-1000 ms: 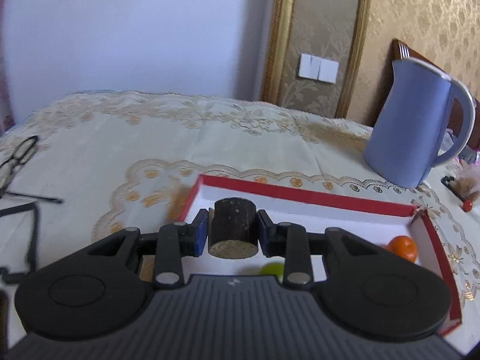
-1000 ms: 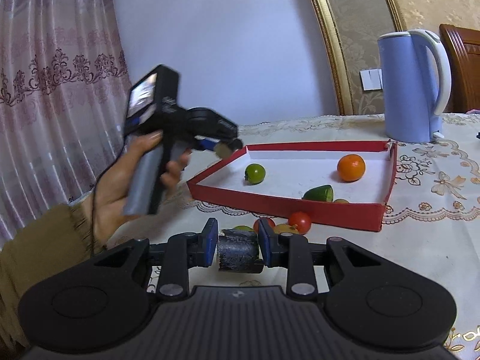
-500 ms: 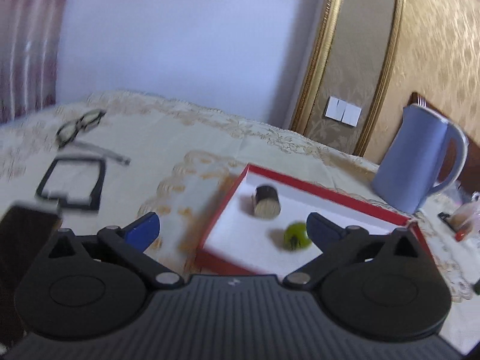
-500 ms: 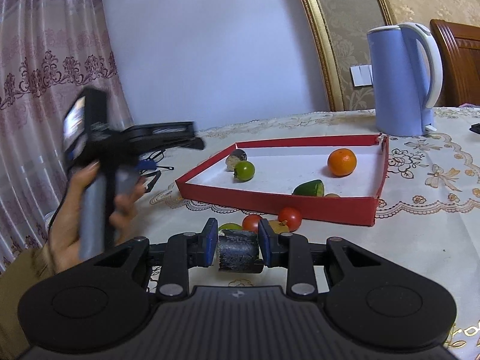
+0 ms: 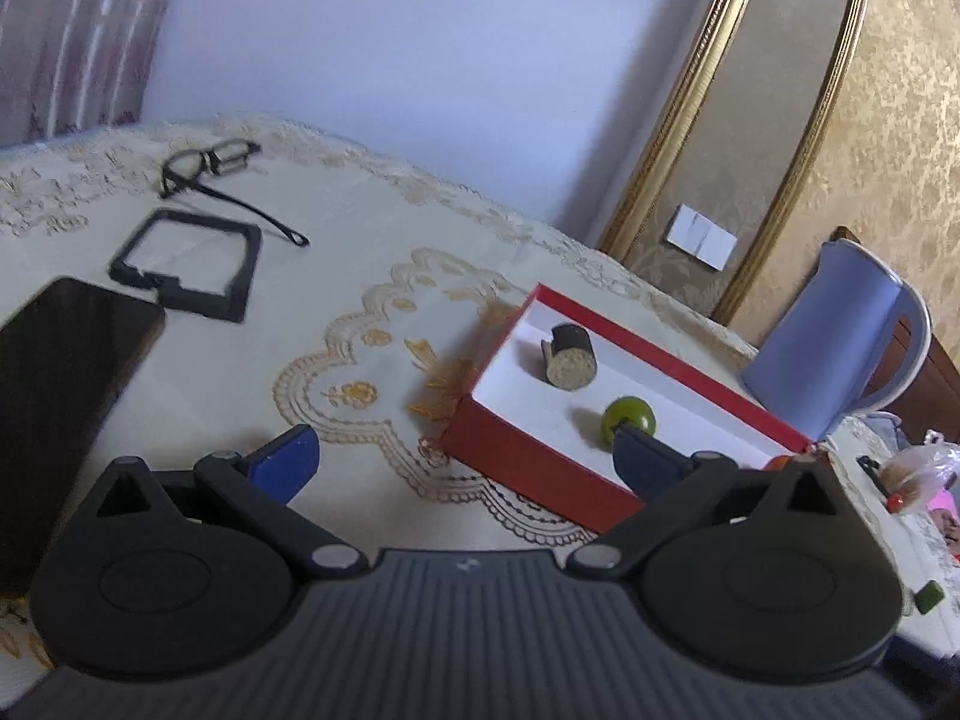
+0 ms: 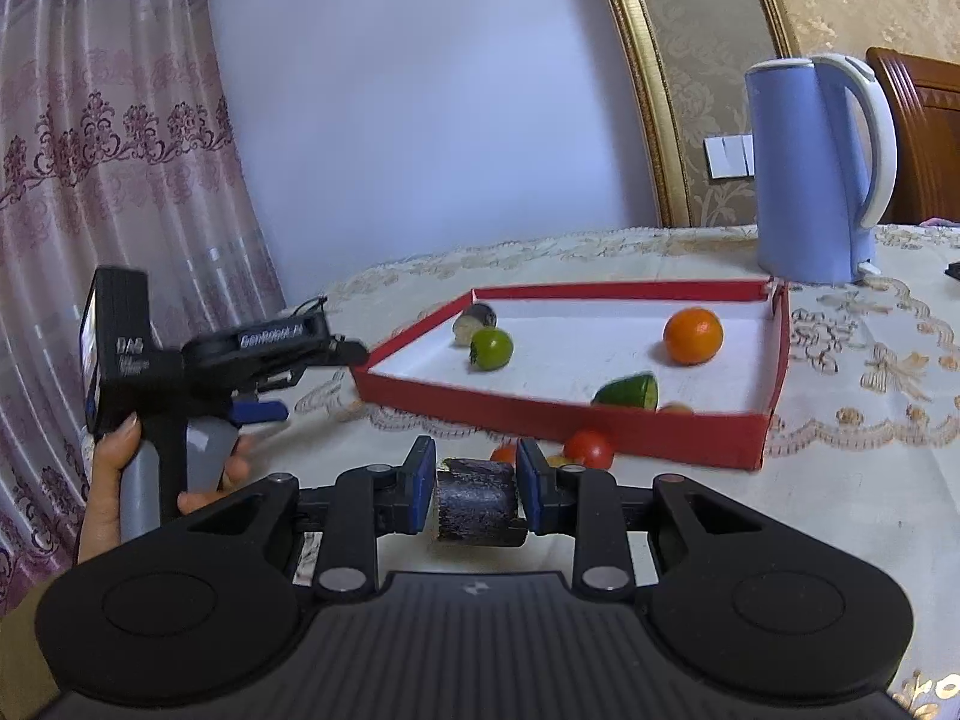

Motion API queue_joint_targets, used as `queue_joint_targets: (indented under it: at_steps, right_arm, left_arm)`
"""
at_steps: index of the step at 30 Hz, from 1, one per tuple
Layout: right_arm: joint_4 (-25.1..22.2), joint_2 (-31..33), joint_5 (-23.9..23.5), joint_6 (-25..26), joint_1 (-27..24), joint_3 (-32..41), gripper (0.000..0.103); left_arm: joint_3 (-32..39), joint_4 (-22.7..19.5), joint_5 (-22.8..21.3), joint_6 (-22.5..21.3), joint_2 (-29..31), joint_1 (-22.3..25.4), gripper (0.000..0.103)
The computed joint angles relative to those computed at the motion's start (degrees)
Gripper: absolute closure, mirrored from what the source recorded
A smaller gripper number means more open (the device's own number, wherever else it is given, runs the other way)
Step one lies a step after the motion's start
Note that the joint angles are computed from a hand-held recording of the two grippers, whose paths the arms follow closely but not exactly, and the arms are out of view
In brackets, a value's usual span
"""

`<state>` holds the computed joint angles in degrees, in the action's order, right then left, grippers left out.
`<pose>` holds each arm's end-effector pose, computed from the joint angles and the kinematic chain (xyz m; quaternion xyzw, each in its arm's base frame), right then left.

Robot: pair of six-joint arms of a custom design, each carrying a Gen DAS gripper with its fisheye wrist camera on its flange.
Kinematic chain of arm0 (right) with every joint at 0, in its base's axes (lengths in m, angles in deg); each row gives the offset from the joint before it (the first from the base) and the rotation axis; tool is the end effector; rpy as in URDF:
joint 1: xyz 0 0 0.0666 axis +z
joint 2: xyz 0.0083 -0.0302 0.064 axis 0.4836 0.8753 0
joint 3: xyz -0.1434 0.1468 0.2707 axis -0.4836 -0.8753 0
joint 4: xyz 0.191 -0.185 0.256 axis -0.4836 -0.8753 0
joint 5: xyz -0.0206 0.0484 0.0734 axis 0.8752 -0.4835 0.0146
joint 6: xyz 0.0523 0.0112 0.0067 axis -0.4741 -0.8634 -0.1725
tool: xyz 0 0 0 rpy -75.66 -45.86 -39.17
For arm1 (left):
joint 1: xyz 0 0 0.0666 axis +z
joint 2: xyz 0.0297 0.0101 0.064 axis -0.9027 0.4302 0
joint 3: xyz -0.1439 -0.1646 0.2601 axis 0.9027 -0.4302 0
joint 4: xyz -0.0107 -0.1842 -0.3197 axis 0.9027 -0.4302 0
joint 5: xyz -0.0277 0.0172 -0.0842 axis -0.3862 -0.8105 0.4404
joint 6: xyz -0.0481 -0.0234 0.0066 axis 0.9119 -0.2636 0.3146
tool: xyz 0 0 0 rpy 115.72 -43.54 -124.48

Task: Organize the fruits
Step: 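Carry the second dark piece into the red box and open the right gripper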

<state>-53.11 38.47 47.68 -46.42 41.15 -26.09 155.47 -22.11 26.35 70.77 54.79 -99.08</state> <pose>0.4560 0.1180 0.2959 -0.2289 0.7989 0.2919 0.4735 0.4566 -0.2856 0.2828 -0.2862 0.8003 -0.0411 0.5253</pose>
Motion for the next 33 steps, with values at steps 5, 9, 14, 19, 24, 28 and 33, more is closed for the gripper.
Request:
queue_joint_targets:
  at_steps: [5, 9, 14, 19, 24, 28, 33]
  right_arm:
    - [-1.38, 3.64, 1.23, 0.77, 0.22, 6.43, 0.074]
    - [-4.17, 8.88, 3.92, 1.10, 0.89, 14.42, 0.074]
    - [-7.90, 14.73, 7.52, 1.07, 2.03, 22.60, 0.074]
    - [-11.62, 20.67, 11.76, 1.73, 3.63, 30.81, 0.074]
    - [-15.59, 26.38, 15.09, 2.10, 5.09, 38.83, 0.074]
    - [-18.63, 29.67, 16.78, 2.65, 5.95, 43.93, 0.074]
    - [-21.77, 32.66, 17.84, 3.26, 7.06, 49.03, 0.074]
  left_arm:
    - [1.76, -1.92, -2.35, -1.57, 1.11, -0.73, 0.000]
    - [1.88, -1.79, -2.32, -2.34, 1.23, -0.79, 0.000]
    - [1.98, -1.94, -1.58, -2.25, 1.28, -0.55, 0.000]
    - [2.33, -2.37, -1.59, -2.78, 1.54, -0.62, 0.000]
    - [2.63, -2.59, -1.49, -3.25, 1.81, -0.60, 0.000]
    - [2.80, -2.73, -1.35, -3.36, 1.90, -0.56, 0.000]
    - [2.81, -2.84, -1.23, -3.30, 1.90, -0.51, 0.000]
